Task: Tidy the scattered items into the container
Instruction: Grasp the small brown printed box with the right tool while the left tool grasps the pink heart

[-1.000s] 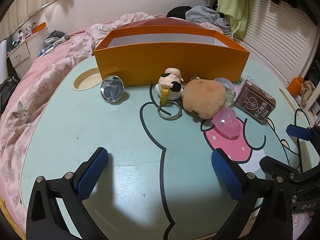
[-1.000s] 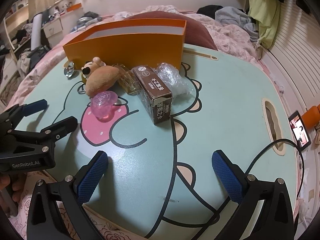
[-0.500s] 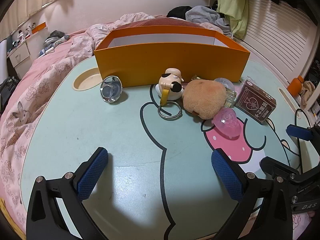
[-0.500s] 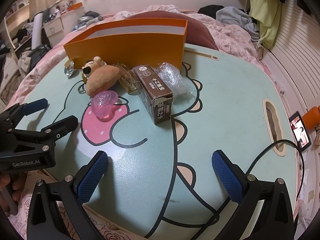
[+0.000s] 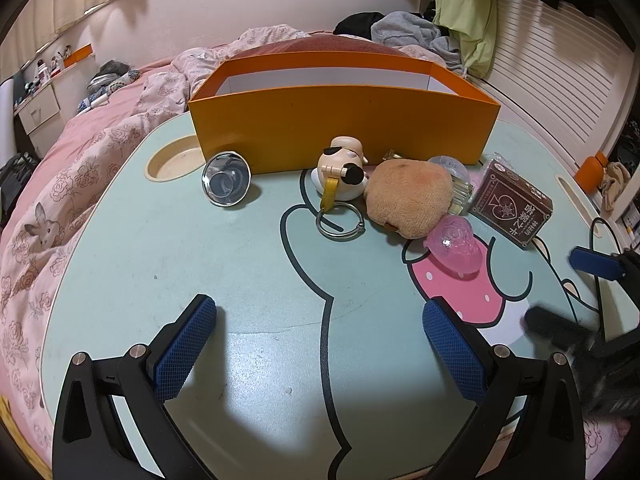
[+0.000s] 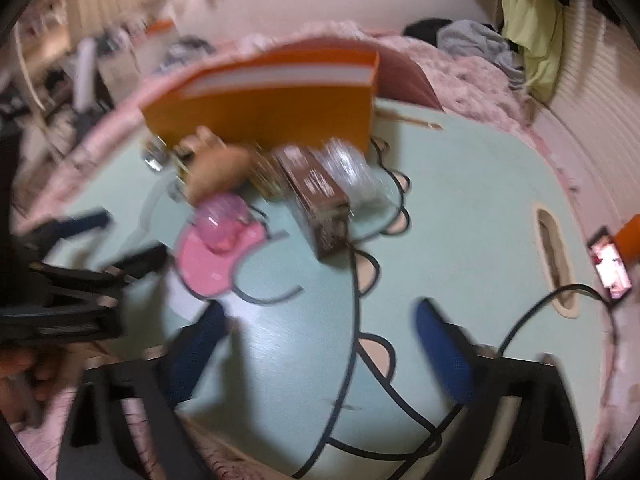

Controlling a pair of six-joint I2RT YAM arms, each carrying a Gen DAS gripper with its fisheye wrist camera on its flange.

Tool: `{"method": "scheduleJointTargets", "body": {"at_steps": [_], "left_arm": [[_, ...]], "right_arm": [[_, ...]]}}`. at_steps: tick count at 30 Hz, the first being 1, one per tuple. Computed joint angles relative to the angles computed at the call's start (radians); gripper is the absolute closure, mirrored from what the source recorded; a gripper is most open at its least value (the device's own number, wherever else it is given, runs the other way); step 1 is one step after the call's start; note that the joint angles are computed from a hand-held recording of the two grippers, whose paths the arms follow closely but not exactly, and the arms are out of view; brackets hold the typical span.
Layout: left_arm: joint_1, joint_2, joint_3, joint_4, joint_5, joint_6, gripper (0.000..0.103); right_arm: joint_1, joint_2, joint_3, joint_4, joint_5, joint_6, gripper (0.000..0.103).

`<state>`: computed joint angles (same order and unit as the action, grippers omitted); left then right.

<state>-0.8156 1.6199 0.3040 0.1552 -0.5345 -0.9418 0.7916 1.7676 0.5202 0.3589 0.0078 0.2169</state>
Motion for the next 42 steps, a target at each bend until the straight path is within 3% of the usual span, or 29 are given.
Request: {"method": "scheduleJointTargets", "body": {"at_steps": [5, 7, 9, 13, 20, 28, 32, 33, 34, 36, 42], "left_arm": [[-0.004, 0.005, 0.003, 0.001, -0.003, -0.005, 0.000], [-0.005, 0.003, 0.003, -0.001, -0.003, -0.006, 0.000], [-0.004, 0.002, 0.001, -0.001, -0.003, -0.005, 0.000], [-0.003, 0.002, -0.001, 0.003, -0.002, -0.003, 0.000], [-0.001, 0.000, -0.007, 0.010, -0.002, 0.000, 0.000], [0.000, -0.002, -0.011, 0.015, -0.001, 0.002, 0.000], [0.001, -0.002, -0.010, 0.015, -0.001, 0.003, 0.000], [0.000, -0.003, -0.012, 0.016, -0.001, 0.002, 0.000], [0.000, -0.003, -0.012, 0.016, -0.001, 0.002, 0.000], [-0.001, -0.004, -0.014, 0.018, -0.001, 0.001, 0.000], [-0.021, -0.074, -0.063, 0.078, 0.015, 0.012, 0.001]], "right_arm": [[-0.114, -0.037, -0.050, 0.096, -0.171, 0.017, 0.055], [-0.097, -0.046, -0.025, 0.065, -0.143, -0.011, 0.068], [-0.064, -0.042, 0.009, 0.040, -0.104, -0.053, 0.074], [-0.010, -0.001, 0.077, 0.023, 0.004, -0.090, 0.074], [-0.076, 0.103, 0.201, -0.066, -0.141, -0.079, 0.074], [-0.089, 0.142, 0.245, -0.043, -0.184, -0.106, 0.053], [-0.079, 0.156, 0.277, -0.062, -0.208, -0.150, 0.052], [-0.071, 0.156, 0.280, -0.069, -0.202, -0.159, 0.056], [-0.062, 0.153, 0.275, -0.067, -0.196, -0.167, 0.071], [-0.044, 0.139, 0.253, -0.067, -0.200, -0.186, 0.083], [-0.062, -0.013, 0.025, 0.119, -0.207, -0.119, 0.084]]}}
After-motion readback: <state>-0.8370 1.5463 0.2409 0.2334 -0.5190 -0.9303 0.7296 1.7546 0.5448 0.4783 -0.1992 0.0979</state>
